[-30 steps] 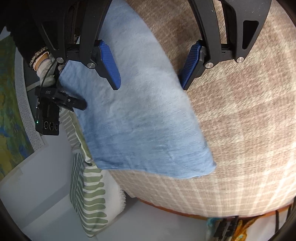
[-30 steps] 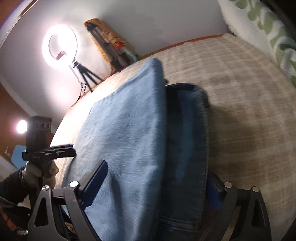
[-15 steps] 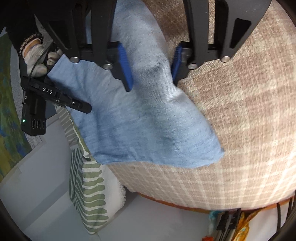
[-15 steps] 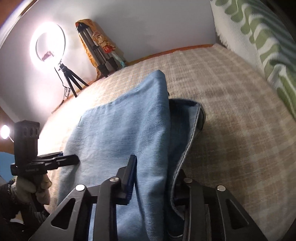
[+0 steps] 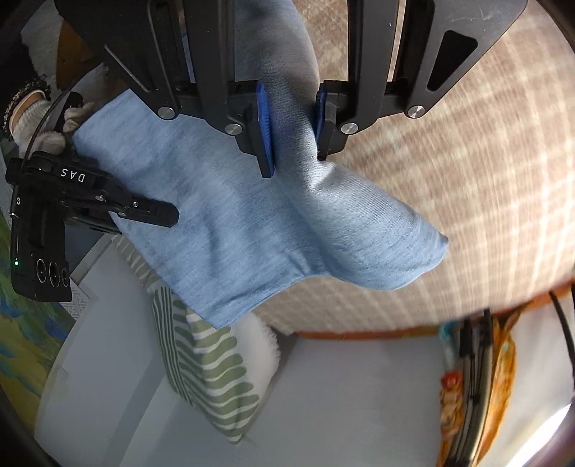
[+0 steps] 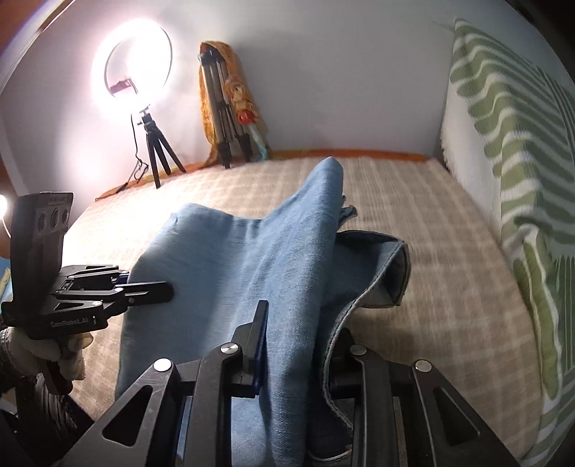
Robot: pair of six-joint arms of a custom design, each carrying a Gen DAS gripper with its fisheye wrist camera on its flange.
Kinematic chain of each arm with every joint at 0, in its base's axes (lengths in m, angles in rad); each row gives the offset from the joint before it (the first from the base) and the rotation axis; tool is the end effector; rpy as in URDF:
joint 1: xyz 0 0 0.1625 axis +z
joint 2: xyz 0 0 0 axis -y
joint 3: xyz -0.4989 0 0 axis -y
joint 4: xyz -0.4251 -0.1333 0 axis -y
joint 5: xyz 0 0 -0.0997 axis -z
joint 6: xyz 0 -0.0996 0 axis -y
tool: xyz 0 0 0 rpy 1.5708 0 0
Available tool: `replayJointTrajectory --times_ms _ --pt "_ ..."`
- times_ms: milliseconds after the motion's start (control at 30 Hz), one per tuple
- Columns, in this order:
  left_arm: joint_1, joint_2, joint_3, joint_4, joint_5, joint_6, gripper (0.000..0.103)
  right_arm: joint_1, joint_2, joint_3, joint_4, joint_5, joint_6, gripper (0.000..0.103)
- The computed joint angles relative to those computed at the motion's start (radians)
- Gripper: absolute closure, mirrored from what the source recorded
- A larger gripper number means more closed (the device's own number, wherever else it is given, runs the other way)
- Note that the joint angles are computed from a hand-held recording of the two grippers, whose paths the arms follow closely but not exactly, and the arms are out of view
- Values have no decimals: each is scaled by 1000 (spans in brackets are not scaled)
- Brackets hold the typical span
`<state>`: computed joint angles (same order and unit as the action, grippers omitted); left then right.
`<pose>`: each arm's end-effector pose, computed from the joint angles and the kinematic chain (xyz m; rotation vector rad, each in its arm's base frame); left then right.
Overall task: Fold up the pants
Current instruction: 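Lift the jeans end with both grippers and fold it over onto the stack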
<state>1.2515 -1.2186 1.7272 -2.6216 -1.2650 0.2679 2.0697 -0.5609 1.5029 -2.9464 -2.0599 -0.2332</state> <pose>-0.0577 -0.6948 0.3939 0.6834 2.6677 -0.7754 0.4587 -0.6610 0.0462 0.8092 -2.5162 0.6634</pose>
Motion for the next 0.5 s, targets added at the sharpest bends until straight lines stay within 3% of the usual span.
replayJointTrajectory --times_ms 500 --pt "0 78 -173 19 1 90 86 7 94 -223 24 -21 -83 79"
